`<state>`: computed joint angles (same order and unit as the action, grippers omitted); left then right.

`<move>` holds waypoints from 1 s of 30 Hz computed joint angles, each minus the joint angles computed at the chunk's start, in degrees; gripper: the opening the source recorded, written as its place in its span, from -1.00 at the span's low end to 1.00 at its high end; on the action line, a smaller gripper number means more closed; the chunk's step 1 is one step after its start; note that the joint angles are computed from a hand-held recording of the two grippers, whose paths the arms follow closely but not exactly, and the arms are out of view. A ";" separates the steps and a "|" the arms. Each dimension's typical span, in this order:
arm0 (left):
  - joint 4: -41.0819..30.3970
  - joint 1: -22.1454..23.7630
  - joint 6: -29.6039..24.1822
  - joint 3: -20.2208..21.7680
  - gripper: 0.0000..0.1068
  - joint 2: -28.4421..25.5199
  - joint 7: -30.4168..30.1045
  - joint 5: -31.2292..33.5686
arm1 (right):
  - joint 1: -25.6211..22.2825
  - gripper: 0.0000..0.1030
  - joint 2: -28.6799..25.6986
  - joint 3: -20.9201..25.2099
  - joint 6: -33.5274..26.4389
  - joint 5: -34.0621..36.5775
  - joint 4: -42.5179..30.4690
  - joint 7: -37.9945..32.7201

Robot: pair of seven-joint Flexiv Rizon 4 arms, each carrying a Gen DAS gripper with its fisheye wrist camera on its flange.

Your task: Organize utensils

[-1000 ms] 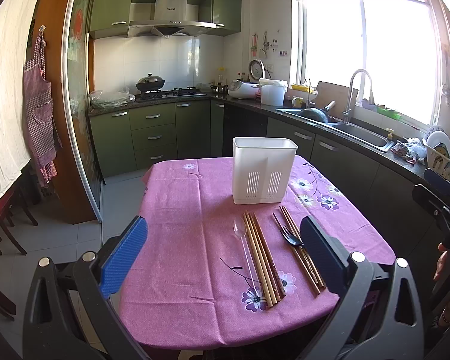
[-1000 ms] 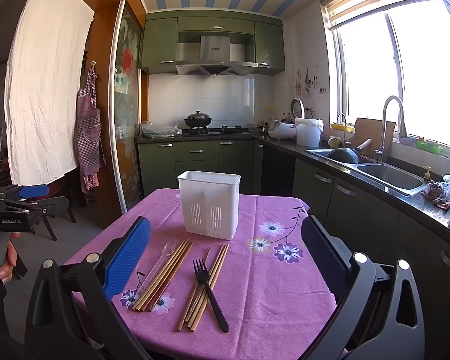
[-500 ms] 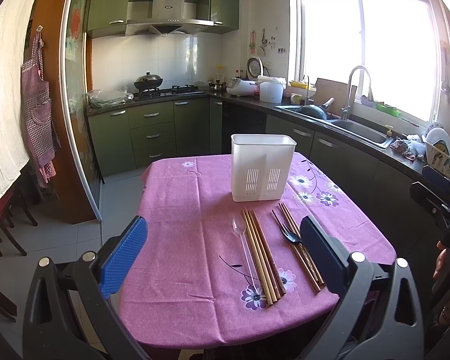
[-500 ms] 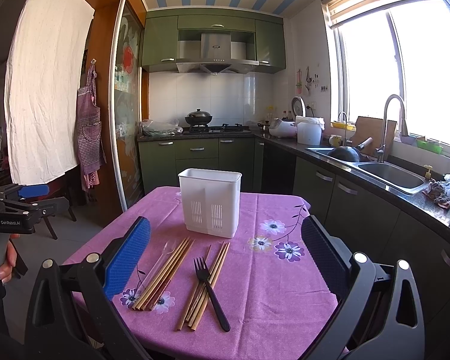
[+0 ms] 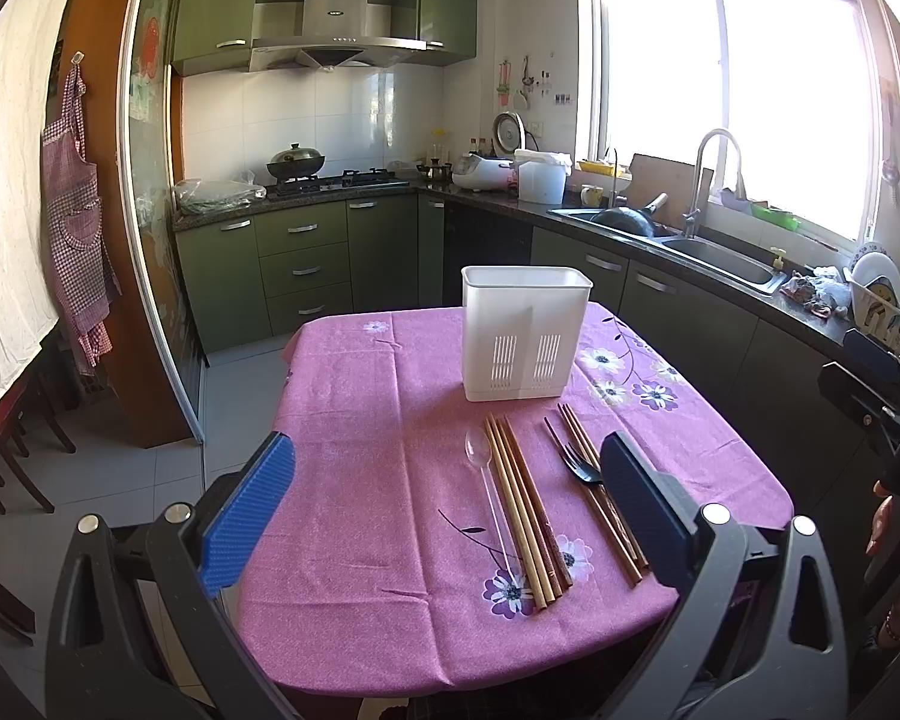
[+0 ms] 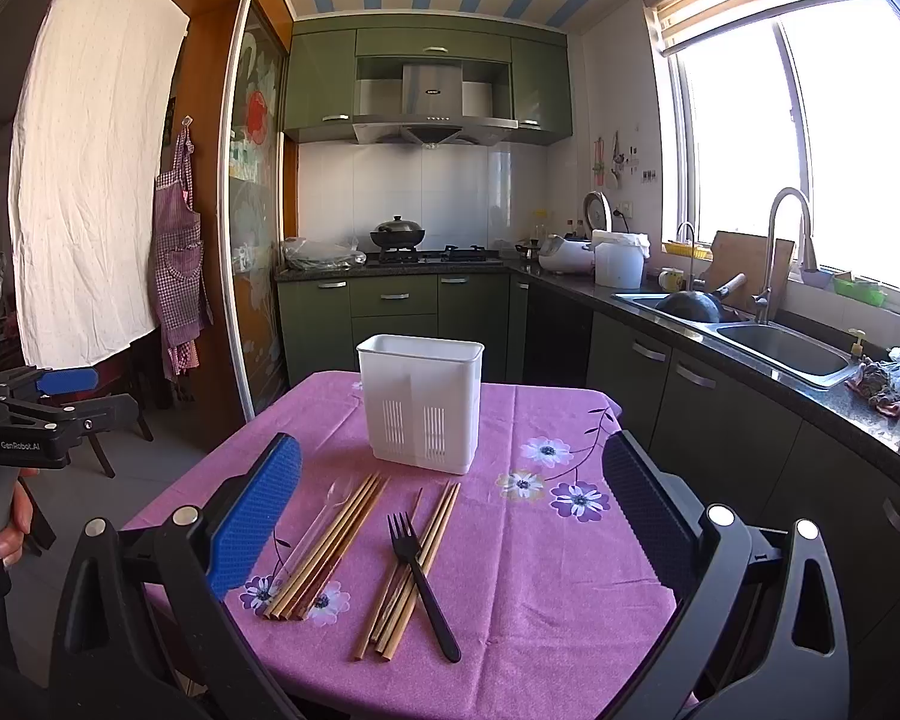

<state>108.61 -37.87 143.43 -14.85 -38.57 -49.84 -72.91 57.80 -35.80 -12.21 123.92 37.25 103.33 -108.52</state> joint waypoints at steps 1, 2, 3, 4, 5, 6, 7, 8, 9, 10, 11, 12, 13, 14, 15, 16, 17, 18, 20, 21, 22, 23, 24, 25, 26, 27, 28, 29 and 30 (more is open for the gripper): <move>-0.18 0.58 -0.72 0.15 0.81 0.38 0.43 0.15 | -0.12 0.93 -0.09 0.09 0.01 -0.11 -0.08 0.04; -0.16 0.52 -0.71 0.17 0.81 0.36 0.45 0.07 | -0.17 0.93 -0.11 0.14 0.06 -0.14 -0.08 0.06; -0.20 0.49 -0.67 0.20 0.81 0.30 0.40 0.11 | -0.17 0.93 -0.13 0.14 0.03 -0.10 -0.10 0.07; -0.09 0.46 -0.64 0.21 0.81 0.31 0.24 0.20 | -0.07 0.93 -0.07 0.02 -0.09 -0.01 -0.12 -0.02; -0.19 0.50 -0.75 0.23 0.81 0.34 0.37 0.19 | -0.05 0.93 -0.10 0.03 -0.05 0.00 -0.10 -0.02; -0.20 0.44 -0.70 0.24 0.81 0.29 0.36 0.14 | -0.01 0.93 -0.11 -0.02 -0.09 0.03 -0.11 -0.05; -0.17 0.40 -0.64 0.24 0.81 0.25 0.31 0.14 | 0.00 0.93 -0.06 -0.05 -0.18 0.05 -0.12 -0.04; -0.23 0.47 -0.76 0.25 0.81 0.34 0.44 0.10 | -0.08 0.93 -0.10 0.05 -0.11 -0.04 -0.11 0.05; -0.18 0.46 -0.75 0.25 0.81 0.31 0.33 0.15 | -0.05 0.93 -0.20 -0.03 -0.20 -0.02 -0.22 0.04; -0.11 0.44 -0.74 0.25 0.81 0.28 0.24 0.17 | -0.01 0.93 -0.22 -0.08 -0.19 -0.02 -0.21 0.05; -0.06 0.41 -0.73 0.24 0.81 0.26 0.18 0.14 | 0.05 0.93 -0.23 -0.15 -0.23 0.03 -0.20 0.04; 0.02 0.38 -0.71 0.24 0.81 0.25 0.11 0.13 | 0.02 0.93 -0.22 -0.11 -0.22 -0.03 -0.16 0.10; 0.12 0.34 -0.68 0.24 0.81 0.24 0.01 0.17 | -0.08 0.93 -0.39 -0.09 -0.31 -0.14 -0.33 0.21; 0.26 0.31 -0.64 0.24 0.81 0.26 -0.13 0.22 | -0.04 0.93 -0.46 -0.16 -0.35 -0.14 -0.36 0.25; -0.29 0.40 -0.82 0.31 0.81 0.33 0.56 -0.02 | -0.01 0.93 -0.57 -0.20 -0.34 -0.17 -0.37 0.31; -0.25 0.38 -0.78 0.28 0.81 0.31 0.53 0.00 | 0.05 0.93 -0.77 -0.33 -0.45 -0.17 -0.55 0.36; -0.19 0.36 -0.74 0.26 0.81 0.29 0.50 0.01 | 0.04 0.93 -0.83 -0.31 -0.42 -0.27 -0.54 0.48; -0.11 0.32 -0.67 0.24 0.81 0.28 0.44 0.00 | 0.03 0.93 -0.79 -0.33 -0.43 -0.36 -0.50 0.56; 0.19 0.26 -0.59 0.21 0.81 0.33 0.19 0.10 | 0.05 0.93 -1.00 -0.41 -0.42 -0.48 -0.58 0.72; 0.38 0.23 -0.55 0.21 0.81 0.38 0.01 0.15 | 0.09 0.93 -1.07 -0.46 -0.41 -0.51 -0.58 0.78; -0.40 0.40 -0.82 0.25 0.81 0.33 0.74 -0.19 | 0.11 0.93 -0.98 -0.51 -0.52 -0.54 -0.54 0.84; -0.43 0.40 -0.79 0.23 0.81 0.31 0.78 -0.22 | 0.14 0.93 -1.02 -0.56 -0.58 -0.56 -0.52 0.93; -0.40 0.38 -0.75 0.20 0.81 0.27 0.73 -0.21 | 0.17 0.93 -1.11 -0.62 -0.66 -0.58 -0.53 1.04; -0.35 0.36 -0.71 0.17 0.81 0.24 0.70 -0.24 | 0.11 0.93 -1.26 -0.68 -0.86 -0.72 -0.67 1.19; -0.29 0.33 -0.65 0.14 0.81 0.21 0.66 -0.30 | 0.00 0.93 -1.37 -0.68 -0.98 -0.96 -0.75 1.41; -0.56 0.42 -0.78 0.13 0.81 0.17 0.97 -0.42 | -0.02 0.93 -1.48 -0.74 -1.07 -1.11 -0.76 1.62; -0.55 0.41 -0.77 0.08 0.81 0.14 1.02 -0.54 | 0.09 0.93 -1.57 -0.95 -1.23 -1.16 -0.78 1.79; -0.50 0.40 -0.75 0.04 0.81 0.12 1.02 -0.63 | 0.14 0.93 -1.67 -1.08 -1.29 -1.27 -0.78 2.00; -0.36 0.40 -0.74 0.00 0.81 0.15 0.89 -0.61 | 0.17 0.93 -1.72 -1.17 -1.37 -1.42 -0.75 2.23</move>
<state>108.25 -37.48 142.69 -14.85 -38.41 -48.95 -73.52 57.97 -37.52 -13.39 122.56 35.83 102.58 -106.29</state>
